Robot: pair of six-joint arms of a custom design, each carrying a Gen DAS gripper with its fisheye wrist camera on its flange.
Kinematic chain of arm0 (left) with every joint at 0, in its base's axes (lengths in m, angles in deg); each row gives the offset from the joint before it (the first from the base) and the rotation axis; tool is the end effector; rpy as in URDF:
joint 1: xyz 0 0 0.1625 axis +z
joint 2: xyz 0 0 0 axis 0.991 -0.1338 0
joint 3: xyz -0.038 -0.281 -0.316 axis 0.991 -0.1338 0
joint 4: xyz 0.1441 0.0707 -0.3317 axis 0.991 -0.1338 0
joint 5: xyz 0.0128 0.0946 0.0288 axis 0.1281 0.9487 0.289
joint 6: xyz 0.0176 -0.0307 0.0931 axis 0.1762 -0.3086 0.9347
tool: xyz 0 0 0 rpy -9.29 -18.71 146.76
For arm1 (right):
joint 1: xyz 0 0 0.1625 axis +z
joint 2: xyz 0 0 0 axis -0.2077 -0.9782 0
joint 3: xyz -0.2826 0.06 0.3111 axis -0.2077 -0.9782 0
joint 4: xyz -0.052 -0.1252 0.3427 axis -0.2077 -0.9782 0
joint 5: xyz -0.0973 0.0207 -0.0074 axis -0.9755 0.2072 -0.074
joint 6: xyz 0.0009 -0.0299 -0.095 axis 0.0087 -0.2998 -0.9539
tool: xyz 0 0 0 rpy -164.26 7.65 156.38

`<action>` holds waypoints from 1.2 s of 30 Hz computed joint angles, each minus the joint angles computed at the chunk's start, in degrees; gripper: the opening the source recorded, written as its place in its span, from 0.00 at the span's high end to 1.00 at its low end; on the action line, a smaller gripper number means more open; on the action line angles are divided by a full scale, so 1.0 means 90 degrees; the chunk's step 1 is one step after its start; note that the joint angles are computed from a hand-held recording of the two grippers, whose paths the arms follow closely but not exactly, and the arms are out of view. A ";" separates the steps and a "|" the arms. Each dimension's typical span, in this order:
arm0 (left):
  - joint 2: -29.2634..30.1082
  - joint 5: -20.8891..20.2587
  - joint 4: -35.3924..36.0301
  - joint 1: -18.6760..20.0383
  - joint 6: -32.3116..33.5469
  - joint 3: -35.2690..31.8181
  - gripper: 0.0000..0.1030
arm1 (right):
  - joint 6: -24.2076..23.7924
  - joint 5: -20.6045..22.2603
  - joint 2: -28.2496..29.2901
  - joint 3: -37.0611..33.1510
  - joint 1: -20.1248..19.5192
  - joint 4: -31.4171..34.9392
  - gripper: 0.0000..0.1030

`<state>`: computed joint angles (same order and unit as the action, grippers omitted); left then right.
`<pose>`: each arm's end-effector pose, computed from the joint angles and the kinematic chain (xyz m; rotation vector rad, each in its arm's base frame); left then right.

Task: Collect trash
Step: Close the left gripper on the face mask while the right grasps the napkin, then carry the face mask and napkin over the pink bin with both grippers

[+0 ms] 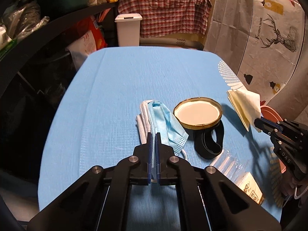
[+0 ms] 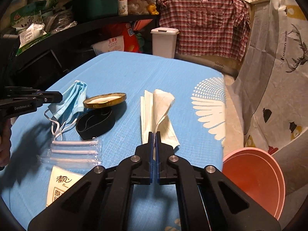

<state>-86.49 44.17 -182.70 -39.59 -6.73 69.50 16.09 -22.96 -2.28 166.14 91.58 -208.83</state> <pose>-0.1812 -0.4621 0.0332 0.2007 2.2812 -0.8605 0.0327 -0.5020 0.1387 1.0645 -2.3245 0.6872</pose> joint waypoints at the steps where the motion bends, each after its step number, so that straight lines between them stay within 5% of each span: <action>1: -0.0024 0.0030 0.0012 -0.0023 -0.0009 0.0010 0.97 | 0.0003 0.0019 -0.0041 0.0027 0.0002 -0.0010 0.98; 36: -0.0683 0.0914 0.0537 -0.1611 -0.1135 0.0849 0.98 | 0.0200 0.1345 -0.2925 0.1676 -0.0396 -0.0001 0.98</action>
